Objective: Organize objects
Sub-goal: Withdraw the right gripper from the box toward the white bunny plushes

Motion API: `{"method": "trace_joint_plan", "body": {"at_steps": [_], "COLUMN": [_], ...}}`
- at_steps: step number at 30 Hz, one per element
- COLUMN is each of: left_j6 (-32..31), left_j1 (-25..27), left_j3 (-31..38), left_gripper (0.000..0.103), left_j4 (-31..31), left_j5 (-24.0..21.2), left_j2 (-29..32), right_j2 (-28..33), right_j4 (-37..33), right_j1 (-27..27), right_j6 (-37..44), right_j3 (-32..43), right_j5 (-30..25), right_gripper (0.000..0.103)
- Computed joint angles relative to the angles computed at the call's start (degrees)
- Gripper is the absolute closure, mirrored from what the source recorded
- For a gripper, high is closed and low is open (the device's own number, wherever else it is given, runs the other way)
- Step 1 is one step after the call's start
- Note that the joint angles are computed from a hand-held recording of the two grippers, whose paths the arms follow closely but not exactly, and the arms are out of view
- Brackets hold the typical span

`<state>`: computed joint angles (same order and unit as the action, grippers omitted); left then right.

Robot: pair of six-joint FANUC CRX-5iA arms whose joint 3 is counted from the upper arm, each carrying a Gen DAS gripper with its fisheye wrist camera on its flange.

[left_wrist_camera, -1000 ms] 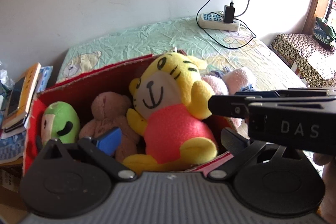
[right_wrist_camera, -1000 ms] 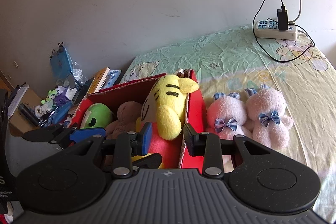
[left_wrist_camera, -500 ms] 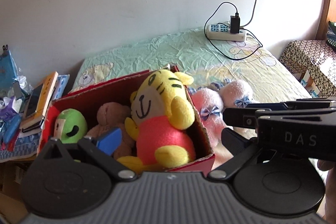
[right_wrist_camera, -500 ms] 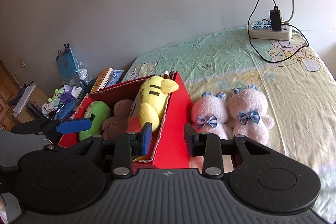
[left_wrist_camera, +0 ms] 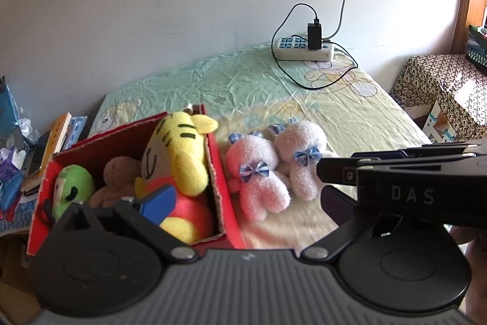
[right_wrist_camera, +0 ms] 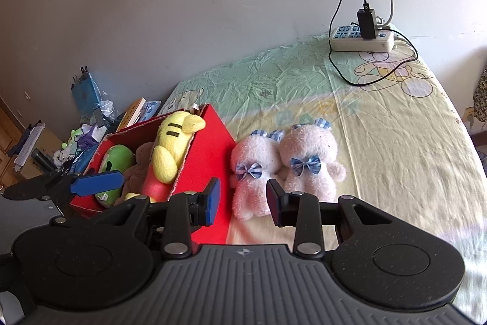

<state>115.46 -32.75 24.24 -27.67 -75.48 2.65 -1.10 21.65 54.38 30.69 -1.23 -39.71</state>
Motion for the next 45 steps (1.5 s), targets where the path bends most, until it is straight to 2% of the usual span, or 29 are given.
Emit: {"method": "trace_joint_plan", "body": {"at_steps": [9,19,30,35,41,43,45], "left_j6": [1.6,1.7,2.6,2.0,-0.2,-0.9,-1.9], "left_j1": [-2.4,-2.7,-1.1,0.1,2.0,2.4,2.8], "left_j3": [4.8,8.5,8.1,6.5,6.0,5.9,5.8], "left_gripper": [0.002,0.002,0.002,0.002,0.002,0.002,0.002], "left_j4": [0.7,3.6,7.8,9.9,12.3,12.8,13.3], "left_j5": [-2.1,-4.9,-6.9,-6.4,-4.8,-4.3,-4.1], "left_j2": [6.0,11.4,14.2,14.5,15.4,15.5,15.7], "right_j2": [-1.5,-1.6,1.4,3.3,4.9,5.5,6.1], "right_j4": [-6.3,-12.5,-21.6,-23.3,-21.8,-21.3,-22.1], "right_j1": [-3.1,-6.4,-9.4,-10.0,-10.2,-10.4,-10.7], "right_j6": [6.9,12.3,18.9,19.4,18.3,17.0,16.8], "right_j3": [-0.3,0.2,3.6,5.4,7.0,7.4,8.1], "right_j5": [-2.5,-5.4,-10.2,-11.9,-13.5,-13.3,-13.8], "right_gripper": [0.067,0.067,0.066,0.066,0.066,0.060,0.060]}}
